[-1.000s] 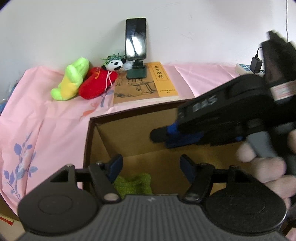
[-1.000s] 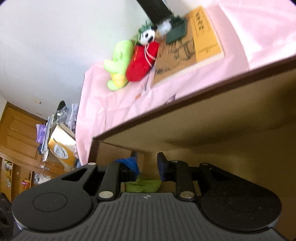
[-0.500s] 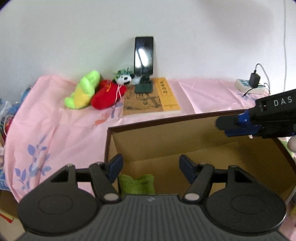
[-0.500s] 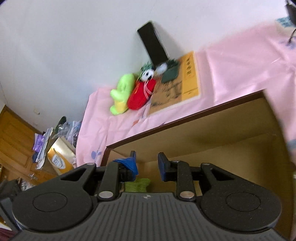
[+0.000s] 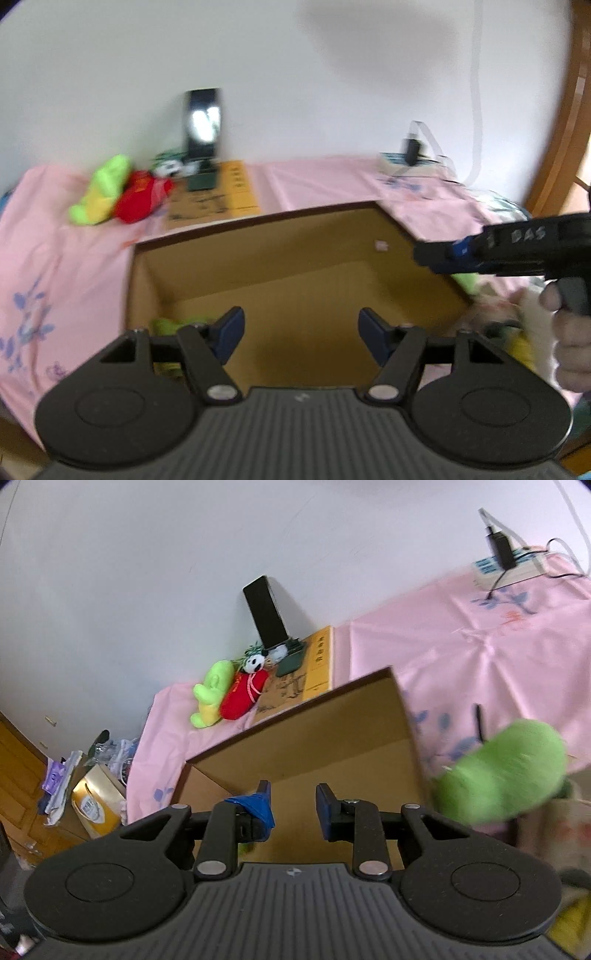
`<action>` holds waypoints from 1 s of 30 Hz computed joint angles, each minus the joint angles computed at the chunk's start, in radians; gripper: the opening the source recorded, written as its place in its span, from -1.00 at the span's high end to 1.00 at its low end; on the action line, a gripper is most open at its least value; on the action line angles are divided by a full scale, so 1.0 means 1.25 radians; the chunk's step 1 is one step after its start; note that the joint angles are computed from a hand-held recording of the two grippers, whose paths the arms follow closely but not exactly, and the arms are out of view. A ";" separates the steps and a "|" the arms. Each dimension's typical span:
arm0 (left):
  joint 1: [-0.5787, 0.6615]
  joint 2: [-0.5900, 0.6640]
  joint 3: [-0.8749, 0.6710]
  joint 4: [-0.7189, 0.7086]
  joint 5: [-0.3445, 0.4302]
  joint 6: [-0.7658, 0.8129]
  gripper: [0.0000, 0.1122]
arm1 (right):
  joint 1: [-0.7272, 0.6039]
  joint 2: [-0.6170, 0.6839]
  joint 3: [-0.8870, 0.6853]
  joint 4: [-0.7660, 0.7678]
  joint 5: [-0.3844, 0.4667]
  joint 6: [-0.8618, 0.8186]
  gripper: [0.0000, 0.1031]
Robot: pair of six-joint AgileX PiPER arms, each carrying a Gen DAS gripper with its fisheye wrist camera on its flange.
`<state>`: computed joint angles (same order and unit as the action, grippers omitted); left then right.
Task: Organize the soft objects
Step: 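Reach the right gripper to the white fluffy towel and grasp it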
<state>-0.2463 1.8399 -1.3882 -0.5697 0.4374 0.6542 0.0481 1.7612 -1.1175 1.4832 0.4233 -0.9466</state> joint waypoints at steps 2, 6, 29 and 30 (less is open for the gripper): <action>-0.021 -0.008 0.009 -0.034 0.013 0.038 -0.27 | -0.010 -0.045 0.065 0.047 -0.016 -0.066 0.81; -0.071 -0.008 0.012 -0.089 0.049 0.101 -0.28 | -0.067 -0.127 0.179 0.108 -0.018 -0.133 0.81; -0.368 0.164 -0.134 -0.087 0.158 -0.099 -0.49 | -0.399 -0.092 0.136 -0.437 0.183 -0.122 0.81; -0.371 0.168 -0.134 -0.086 0.157 -0.115 -0.49 | -0.404 -0.077 0.119 -0.441 0.197 -0.133 0.81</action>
<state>-0.7101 2.0497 -1.5552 -0.6770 0.6335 0.5109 -0.4566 1.6653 -0.9687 0.9316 0.6691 -1.1124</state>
